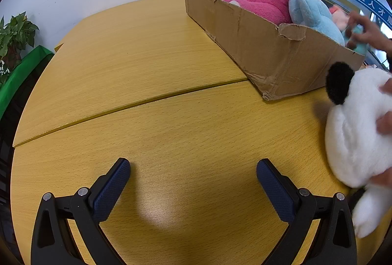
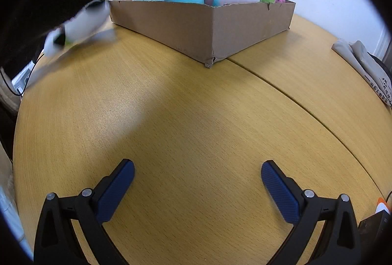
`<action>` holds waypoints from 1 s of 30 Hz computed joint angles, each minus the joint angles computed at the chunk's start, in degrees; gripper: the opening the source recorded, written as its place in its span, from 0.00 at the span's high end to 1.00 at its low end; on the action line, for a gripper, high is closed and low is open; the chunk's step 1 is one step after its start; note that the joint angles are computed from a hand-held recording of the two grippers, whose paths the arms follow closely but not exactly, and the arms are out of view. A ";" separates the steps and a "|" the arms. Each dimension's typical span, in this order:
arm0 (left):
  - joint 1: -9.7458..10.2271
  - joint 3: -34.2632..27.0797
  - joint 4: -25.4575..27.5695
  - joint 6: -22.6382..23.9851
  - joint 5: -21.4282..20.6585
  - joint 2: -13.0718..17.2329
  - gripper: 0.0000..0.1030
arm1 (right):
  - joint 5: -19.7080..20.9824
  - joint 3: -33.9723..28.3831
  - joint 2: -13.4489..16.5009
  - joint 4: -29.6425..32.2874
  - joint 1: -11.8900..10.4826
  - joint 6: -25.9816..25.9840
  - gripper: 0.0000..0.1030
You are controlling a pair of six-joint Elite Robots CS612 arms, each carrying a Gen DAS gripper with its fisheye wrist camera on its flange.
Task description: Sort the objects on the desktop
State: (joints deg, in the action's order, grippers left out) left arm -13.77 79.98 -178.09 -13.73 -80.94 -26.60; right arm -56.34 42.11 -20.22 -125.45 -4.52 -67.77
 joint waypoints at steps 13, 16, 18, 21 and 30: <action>2.13 -11.82 10.26 1.54 -0.37 1.87 0.00 | 0.00 -0.51 0.23 0.41 0.03 -0.02 0.00; 1.52 -15.72 12.13 0.58 -0.03 4.22 0.00 | 0.03 -0.62 0.26 0.50 0.04 -0.01 0.00; 1.79 -15.87 11.80 1.29 -1.10 4.43 0.00 | 0.03 -0.69 0.29 0.57 0.03 -0.05 0.00; 2.09 -13.90 11.04 2.08 -1.13 3.17 0.00 | 0.04 -0.86 0.36 0.71 0.03 -0.09 0.00; 2.81 -5.70 11.21 1.92 -0.95 -4.50 0.00 | 0.08 -0.91 0.34 0.86 -0.01 -0.22 0.00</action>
